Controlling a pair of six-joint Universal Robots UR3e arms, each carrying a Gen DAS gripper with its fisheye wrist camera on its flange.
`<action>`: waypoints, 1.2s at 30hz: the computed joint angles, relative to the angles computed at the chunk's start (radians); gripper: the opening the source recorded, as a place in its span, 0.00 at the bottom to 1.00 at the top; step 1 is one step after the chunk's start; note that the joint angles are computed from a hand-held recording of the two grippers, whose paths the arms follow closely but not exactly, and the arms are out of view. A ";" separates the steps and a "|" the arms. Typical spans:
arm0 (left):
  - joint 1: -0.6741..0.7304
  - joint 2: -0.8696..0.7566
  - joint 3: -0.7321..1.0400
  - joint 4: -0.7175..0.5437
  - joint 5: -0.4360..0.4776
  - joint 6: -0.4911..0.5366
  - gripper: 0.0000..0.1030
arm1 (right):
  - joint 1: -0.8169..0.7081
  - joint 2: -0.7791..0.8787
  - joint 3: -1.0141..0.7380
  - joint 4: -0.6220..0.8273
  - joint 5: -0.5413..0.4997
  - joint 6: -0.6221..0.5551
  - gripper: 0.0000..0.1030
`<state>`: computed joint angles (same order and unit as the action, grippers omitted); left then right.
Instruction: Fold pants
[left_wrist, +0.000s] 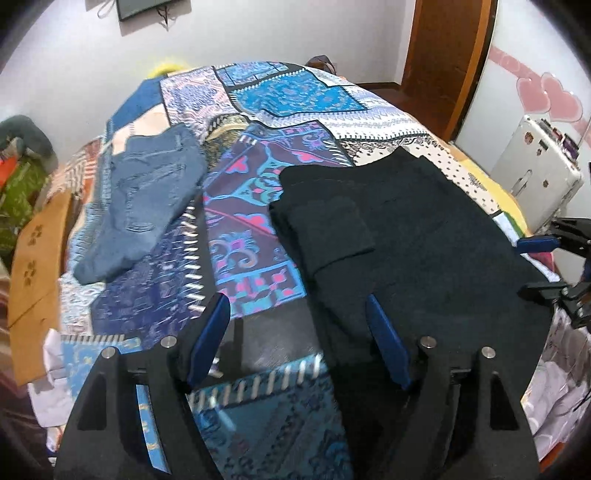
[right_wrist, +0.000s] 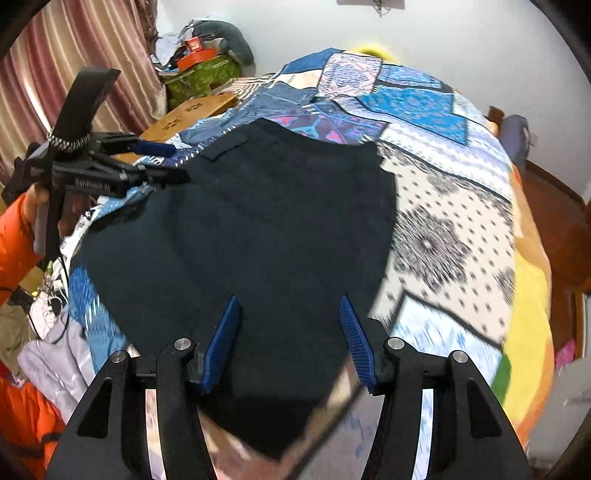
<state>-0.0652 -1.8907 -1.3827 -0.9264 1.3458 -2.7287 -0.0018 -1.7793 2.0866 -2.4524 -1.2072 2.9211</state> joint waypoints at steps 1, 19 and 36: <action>-0.003 0.009 -0.009 0.008 0.021 -0.002 0.74 | -0.002 -0.035 0.024 0.008 -0.015 0.009 0.53; 0.022 0.065 0.078 -0.181 -0.130 -0.104 0.80 | -0.107 -0.118 0.015 0.011 0.009 0.102 0.68; -0.034 -0.271 0.394 -0.380 -0.191 -0.125 0.86 | -0.178 0.218 -0.047 -0.037 0.234 0.134 0.80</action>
<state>-0.0997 -2.1617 -0.9882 -1.3066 1.1546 -2.8535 -0.1800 -1.5615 2.0394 -2.4890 -0.9729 3.0549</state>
